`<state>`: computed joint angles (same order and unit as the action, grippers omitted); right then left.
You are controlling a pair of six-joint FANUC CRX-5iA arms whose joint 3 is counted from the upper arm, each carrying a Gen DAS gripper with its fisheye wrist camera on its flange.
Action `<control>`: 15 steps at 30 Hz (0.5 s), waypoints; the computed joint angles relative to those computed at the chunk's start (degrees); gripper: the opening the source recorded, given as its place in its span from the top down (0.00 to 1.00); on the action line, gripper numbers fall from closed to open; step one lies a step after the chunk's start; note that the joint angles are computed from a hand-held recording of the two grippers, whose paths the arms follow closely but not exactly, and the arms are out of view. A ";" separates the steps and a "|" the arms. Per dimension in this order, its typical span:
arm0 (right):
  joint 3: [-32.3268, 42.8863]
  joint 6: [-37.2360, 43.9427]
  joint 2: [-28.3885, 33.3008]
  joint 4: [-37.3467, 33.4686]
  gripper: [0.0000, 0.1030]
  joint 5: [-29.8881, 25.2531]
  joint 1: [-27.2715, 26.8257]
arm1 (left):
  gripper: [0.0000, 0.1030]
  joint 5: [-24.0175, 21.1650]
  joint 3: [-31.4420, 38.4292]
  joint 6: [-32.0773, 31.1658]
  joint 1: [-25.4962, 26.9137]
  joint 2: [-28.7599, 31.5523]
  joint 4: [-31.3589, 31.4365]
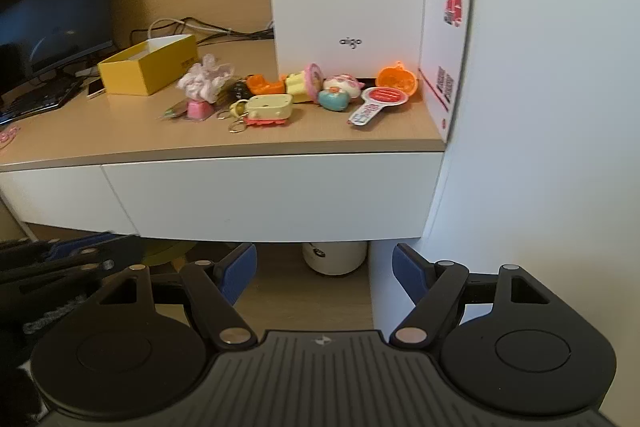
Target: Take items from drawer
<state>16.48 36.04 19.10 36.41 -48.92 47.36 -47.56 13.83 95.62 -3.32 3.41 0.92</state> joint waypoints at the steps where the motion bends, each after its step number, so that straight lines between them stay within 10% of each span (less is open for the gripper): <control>1: -0.02 0.22 -0.03 -0.12 0.26 0.11 0.07 | 0.79 -0.14 0.16 -0.12 0.03 0.21 0.15; 15: -0.30 -0.39 -0.29 -0.43 0.26 1.20 -0.37 | 0.85 2.95 -2.48 -5.34 1.20 -0.05 7.43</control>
